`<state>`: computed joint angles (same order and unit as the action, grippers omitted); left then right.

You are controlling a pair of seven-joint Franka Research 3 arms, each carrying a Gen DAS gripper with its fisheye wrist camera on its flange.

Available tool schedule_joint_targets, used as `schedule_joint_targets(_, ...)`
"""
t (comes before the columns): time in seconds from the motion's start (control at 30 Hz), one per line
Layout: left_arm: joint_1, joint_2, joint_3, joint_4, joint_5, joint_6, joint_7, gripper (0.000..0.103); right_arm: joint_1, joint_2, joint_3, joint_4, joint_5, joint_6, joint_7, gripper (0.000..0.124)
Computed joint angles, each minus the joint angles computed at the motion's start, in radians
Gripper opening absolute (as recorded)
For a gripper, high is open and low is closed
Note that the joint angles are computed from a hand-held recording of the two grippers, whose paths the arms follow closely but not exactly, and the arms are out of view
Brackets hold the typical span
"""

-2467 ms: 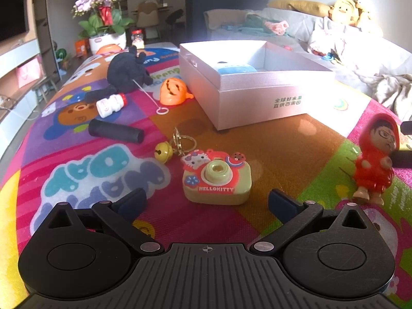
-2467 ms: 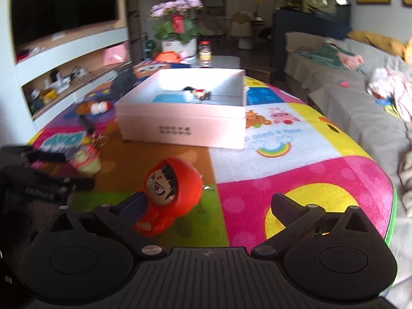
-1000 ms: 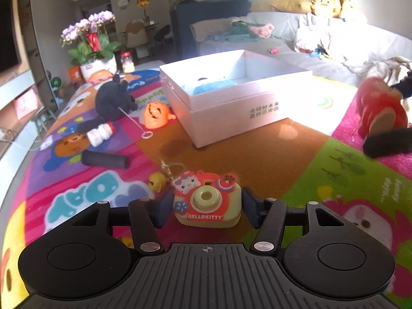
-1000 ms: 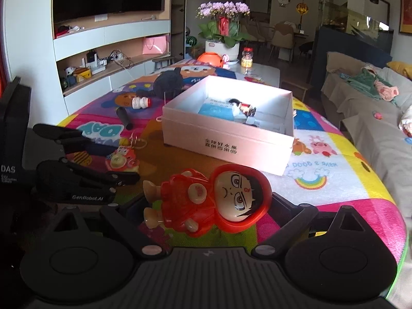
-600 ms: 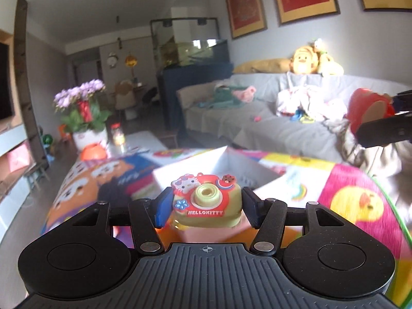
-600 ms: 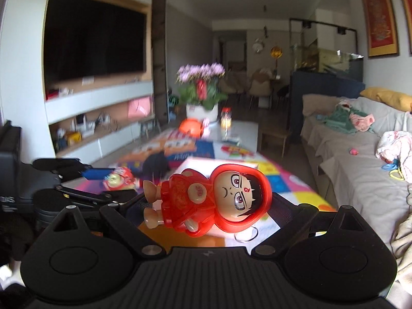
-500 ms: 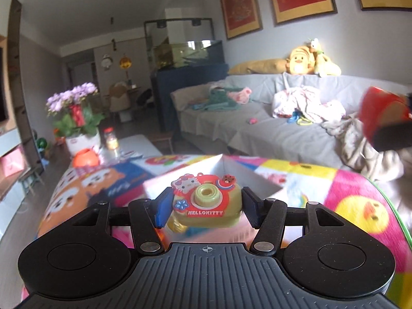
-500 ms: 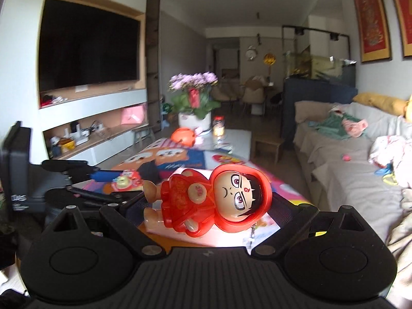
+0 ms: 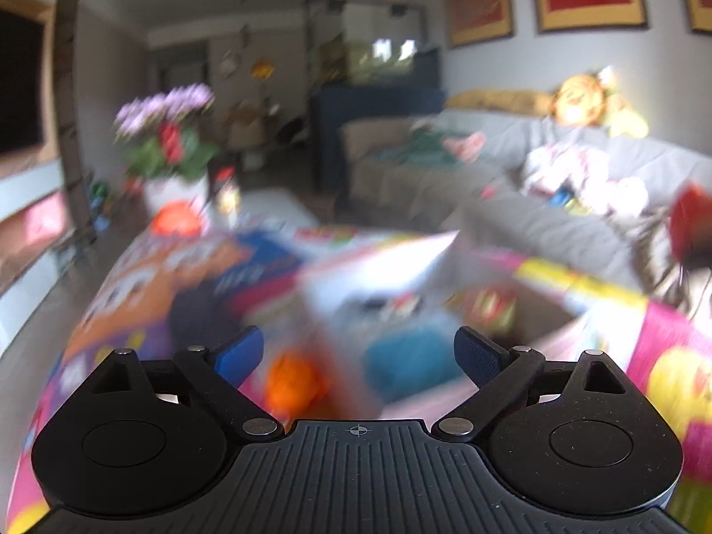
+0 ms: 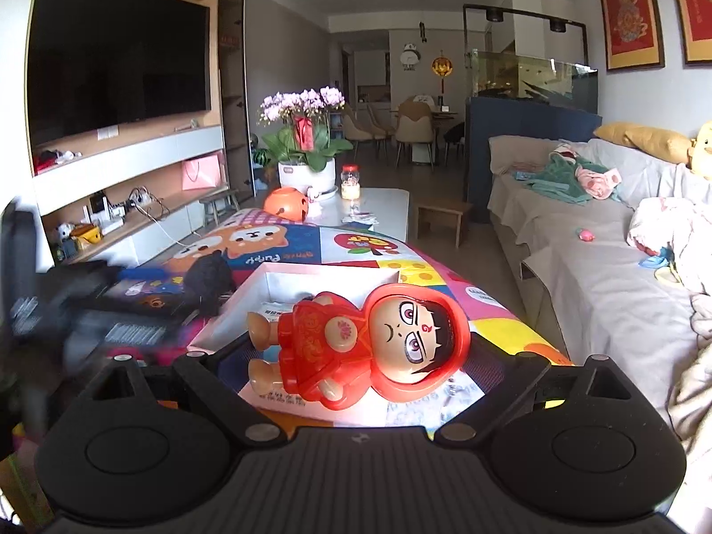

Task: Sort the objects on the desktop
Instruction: 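Lower the Hello Kitty toy and red figure into the pink box, opening both grippers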

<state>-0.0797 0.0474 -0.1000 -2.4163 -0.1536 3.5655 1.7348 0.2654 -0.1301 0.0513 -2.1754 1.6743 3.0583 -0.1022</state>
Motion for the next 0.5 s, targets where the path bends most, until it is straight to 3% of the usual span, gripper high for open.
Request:
schedule_joint_targets(0.07, 0.017, -0.022, 0.011, -0.057, 0.005, -0.005, -0.007, 0.097, 0.005, 0.054, 0.006, 0.041, -0.117, 0.002, 0.125, 0.095)
schedule_joint_targets(0.17, 0.038, -0.054, 0.01, -0.124, -0.045, -0.002, 0.028, 0.098, 0.006, 0.153, 0.008, 0.122, -0.419, -0.025, 0.451, 0.095)
schedule_joint_targets(0.27, 0.081, -0.089, 0.027, -0.184, 0.079, 0.007, -0.094, 0.1, 0.012, 0.259, 0.01, 0.218, -0.685, -0.033, 0.724, 0.095)
schedule_joint_targets(0.37, 0.117, -0.103, 0.032, -0.21, 0.168, 0.012, -0.178, 0.101, 0.066, 0.373, -0.036, 0.317, -0.933, -0.005, 0.972, 0.095)
schedule_joint_targets(0.47, 0.144, -0.111, 0.012, -0.218, 0.135, 0.006, -0.177, 0.101, 0.137, 0.473, -0.141, 0.442, -1.122, -0.086, 1.231, 0.097)
schedule_joint_targets(0.5, 0.151, -0.111, 0.008, -0.219, 0.125, 0.005, -0.178, 0.101, 0.136, 0.486, -0.147, 0.463, -1.143, -0.109, 1.279, 0.098)
